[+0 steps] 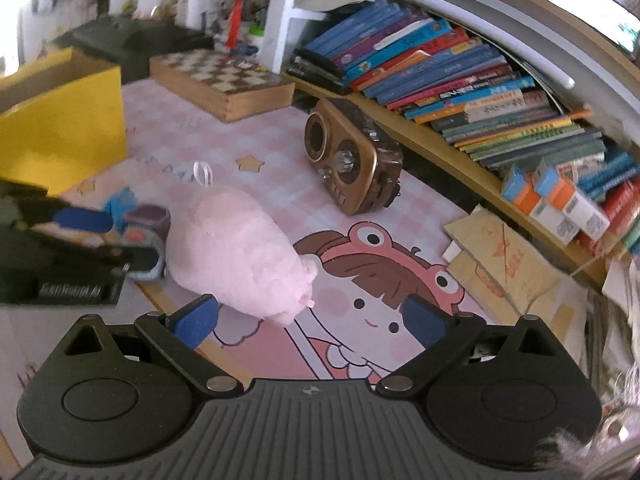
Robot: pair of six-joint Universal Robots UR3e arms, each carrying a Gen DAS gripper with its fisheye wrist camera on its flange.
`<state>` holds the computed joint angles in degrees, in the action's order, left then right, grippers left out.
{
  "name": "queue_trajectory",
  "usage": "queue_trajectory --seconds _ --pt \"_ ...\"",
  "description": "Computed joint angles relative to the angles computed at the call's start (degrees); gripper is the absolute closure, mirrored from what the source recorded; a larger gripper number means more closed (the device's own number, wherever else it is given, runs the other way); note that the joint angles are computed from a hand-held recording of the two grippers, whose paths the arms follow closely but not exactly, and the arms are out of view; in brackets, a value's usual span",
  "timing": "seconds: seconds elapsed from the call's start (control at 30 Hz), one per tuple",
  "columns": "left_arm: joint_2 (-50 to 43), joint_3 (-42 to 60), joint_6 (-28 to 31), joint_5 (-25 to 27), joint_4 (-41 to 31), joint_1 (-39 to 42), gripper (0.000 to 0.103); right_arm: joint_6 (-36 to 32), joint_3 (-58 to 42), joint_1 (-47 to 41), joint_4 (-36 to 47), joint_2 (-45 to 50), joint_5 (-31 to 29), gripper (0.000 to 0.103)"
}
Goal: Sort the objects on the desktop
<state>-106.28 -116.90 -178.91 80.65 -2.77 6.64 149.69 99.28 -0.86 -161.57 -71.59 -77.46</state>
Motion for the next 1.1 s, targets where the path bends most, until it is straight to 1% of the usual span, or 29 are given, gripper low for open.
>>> queue_trajectory --seconds 0.13,0.3,0.43,0.6,0.7,0.83,0.87,0.93,1.03,1.1 --pt "-2.5 2.8 -1.7 1.4 -1.3 -1.1 0.049 -4.8 -1.6 0.3 1.3 1.3 0.3 0.004" --pt "-4.6 4.4 -2.0 1.8 -1.1 -1.3 0.050 -13.9 -4.1 1.0 2.0 4.0 2.7 0.004" --pt "-3.5 3.1 -0.5 0.5 -0.7 -0.2 0.060 -21.6 -7.0 2.6 1.0 7.4 3.0 0.004" --pt "3.2 -2.4 2.4 -3.9 -3.2 3.8 0.061 -29.8 -10.5 4.6 2.4 10.8 3.0 0.004" --pt "10.0 -7.5 3.4 -7.8 -4.6 7.3 0.061 -30.8 -12.8 5.6 4.0 12.5 2.0 0.004" --pt "17.7 -12.7 3.2 -11.7 -7.2 11.4 0.061 -29.8 -15.4 6.4 4.9 14.4 1.5 0.007" --pt "19.5 -13.8 3.2 -12.4 -8.0 12.2 0.061 -29.5 -16.2 6.6 5.2 15.0 1.3 0.008" --pt "23.5 -16.0 4.2 -14.1 -10.2 13.9 0.061 -29.2 -17.0 7.0 5.7 15.8 0.9 0.026" --pt "28.6 -18.1 6.7 -16.0 -13.5 16.0 0.061 -28.6 -17.1 7.3 5.1 16.0 0.0 0.039" --pt "31.9 -19.4 8.0 -17.3 -15.6 17.4 0.061 -27.8 -15.9 6.7 5.9 14.4 1.0 0.042"
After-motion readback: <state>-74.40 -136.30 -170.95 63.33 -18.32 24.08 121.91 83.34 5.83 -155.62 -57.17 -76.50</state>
